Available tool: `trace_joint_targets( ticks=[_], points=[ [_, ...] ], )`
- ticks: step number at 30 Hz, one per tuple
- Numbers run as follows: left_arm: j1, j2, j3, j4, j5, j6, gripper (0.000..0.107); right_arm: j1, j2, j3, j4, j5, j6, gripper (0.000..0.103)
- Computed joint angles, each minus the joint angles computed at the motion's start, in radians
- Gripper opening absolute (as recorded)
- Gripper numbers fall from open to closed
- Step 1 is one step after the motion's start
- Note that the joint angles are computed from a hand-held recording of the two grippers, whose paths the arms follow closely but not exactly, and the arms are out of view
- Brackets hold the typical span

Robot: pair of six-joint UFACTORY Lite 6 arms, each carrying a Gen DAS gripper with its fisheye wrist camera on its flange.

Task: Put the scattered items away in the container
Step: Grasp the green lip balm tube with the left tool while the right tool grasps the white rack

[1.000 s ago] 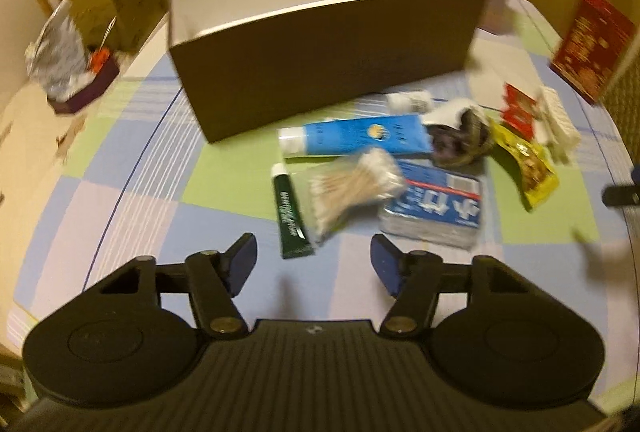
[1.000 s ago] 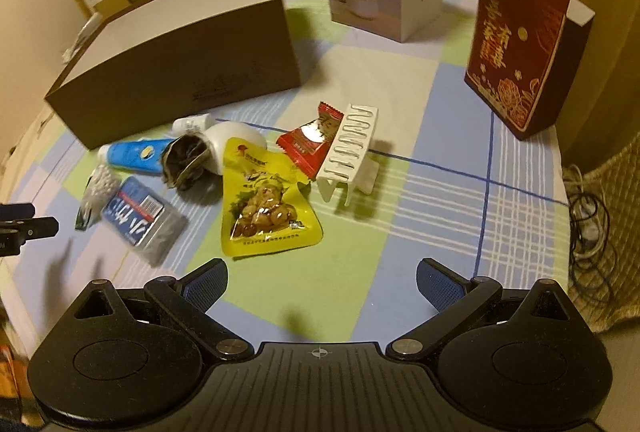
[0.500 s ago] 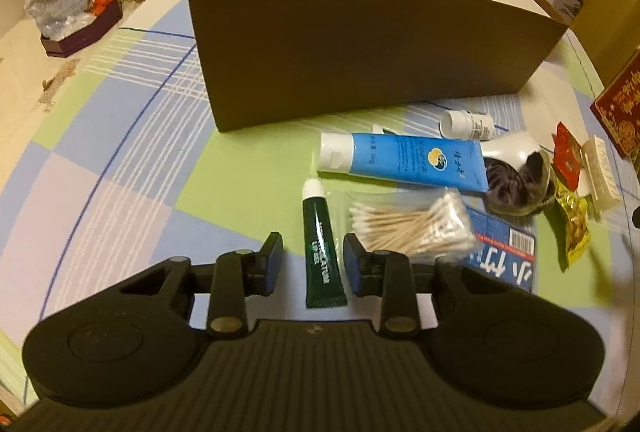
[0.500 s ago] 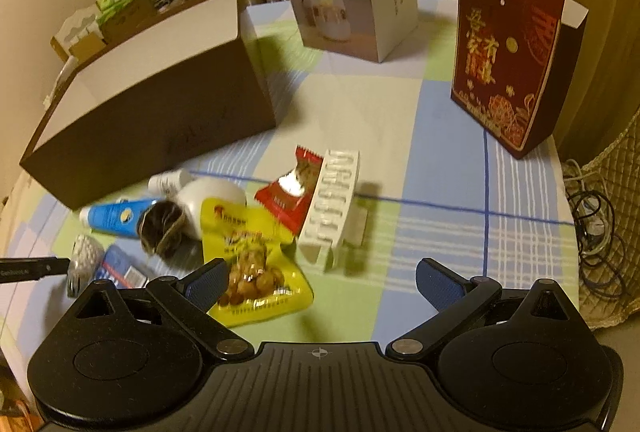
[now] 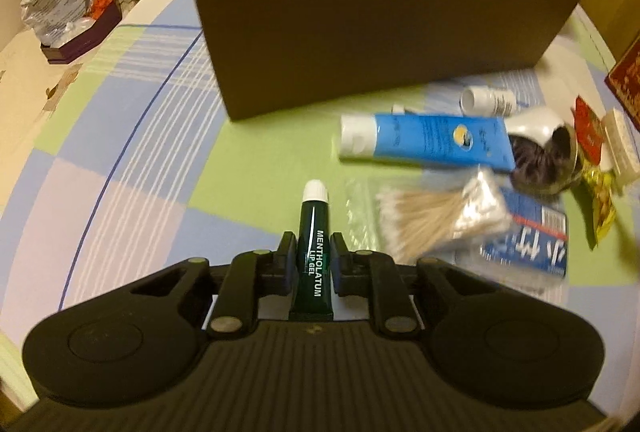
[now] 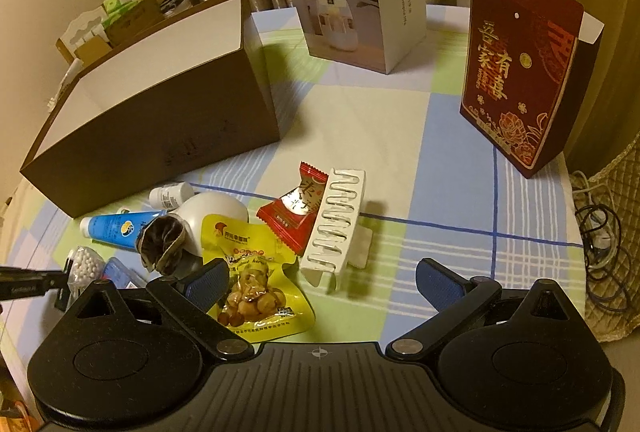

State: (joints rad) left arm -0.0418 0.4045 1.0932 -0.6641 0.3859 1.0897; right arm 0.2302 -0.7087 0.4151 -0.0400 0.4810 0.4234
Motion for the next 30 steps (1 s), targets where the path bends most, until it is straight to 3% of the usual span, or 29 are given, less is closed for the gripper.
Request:
trace_joint_targets(
  ticks=[4, 7, 19, 22, 27, 30],
  points=[
    [-0.021, 0.017, 0.02, 0.053, -0.032, -0.08, 0.02, -0.006, 0.021, 0.004, 0.008, -0.012, -0.014, 0.103],
    [-0.033, 0.018, 0.018, 0.038, -0.042, -0.051, 0.014, -0.011, 0.03, 0.006, 0.018, -0.018, -0.031, 0.103],
    [0.022, -0.058, -0.007, 0.024, -0.017, -0.028, 0.013, -0.009, 0.174, 0.051, 0.002, -0.1, -0.044, 0.103],
    [0.033, -0.06, 0.011, 0.025, -0.013, -0.031, 0.013, -0.017, 0.275, 0.083, -0.039, -0.14, -0.006, 0.075],
    [0.042, -0.077, 0.009, 0.021, 0.0, -0.027, 0.013, -0.04, 0.415, 0.128, -0.225, -0.191, 0.166, 0.075],
    [0.04, -0.089, -0.006, 0.013, 0.002, -0.018, 0.013, -0.068, 0.467, 0.147, -0.152, -0.205, 0.066, 0.049]
  ],
)
